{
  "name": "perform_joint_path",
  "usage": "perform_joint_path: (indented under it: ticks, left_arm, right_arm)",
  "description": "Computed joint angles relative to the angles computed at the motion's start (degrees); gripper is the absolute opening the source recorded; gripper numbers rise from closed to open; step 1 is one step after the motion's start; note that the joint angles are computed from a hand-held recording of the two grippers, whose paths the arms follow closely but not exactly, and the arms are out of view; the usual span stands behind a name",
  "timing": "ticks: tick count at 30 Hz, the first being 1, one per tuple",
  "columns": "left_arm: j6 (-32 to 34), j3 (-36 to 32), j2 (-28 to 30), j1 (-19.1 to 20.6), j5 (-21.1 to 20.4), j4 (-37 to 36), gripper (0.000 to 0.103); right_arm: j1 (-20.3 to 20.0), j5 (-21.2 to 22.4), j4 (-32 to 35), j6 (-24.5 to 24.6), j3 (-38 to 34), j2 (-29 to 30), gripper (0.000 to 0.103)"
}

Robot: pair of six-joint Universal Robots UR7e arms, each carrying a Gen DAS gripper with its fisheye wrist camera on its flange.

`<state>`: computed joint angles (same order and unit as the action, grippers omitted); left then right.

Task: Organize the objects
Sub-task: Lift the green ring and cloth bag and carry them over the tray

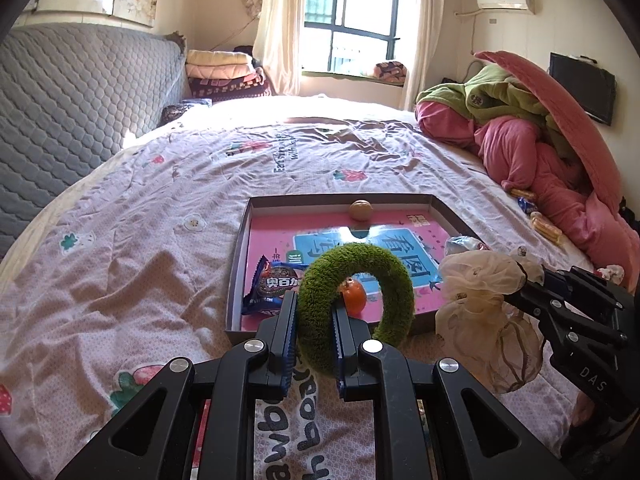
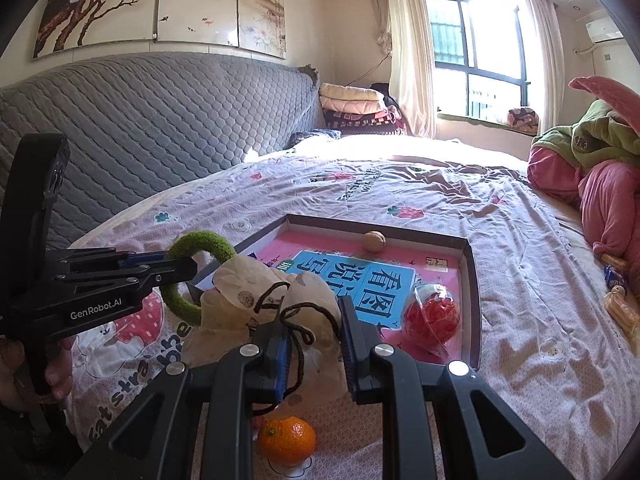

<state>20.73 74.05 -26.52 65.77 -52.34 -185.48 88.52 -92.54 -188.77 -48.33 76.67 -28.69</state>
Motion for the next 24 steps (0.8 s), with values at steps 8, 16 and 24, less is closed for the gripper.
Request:
perform_joint_path:
  ticks: [8,16,24]
  left_arm:
    - [0.75,-0.87,0.39,-0.28,0.41,-0.72,0.016]
    - [1.79,-2.48,1.07,-0.42,0.39,-1.52,0.016]
    - [3.99,-5.90,2.52,-0.74,0.25,-1.63,0.016]
  right_arm:
    - [0.08,1.03,-1.36,0.96,-0.65,0.00,0.022]
    - [0.48,0.87,-3.51,0.09,-1.37,0.63,0.022]
    - [0.85,0.17,-5.17,-0.66,-2.81,1.45,0.022]
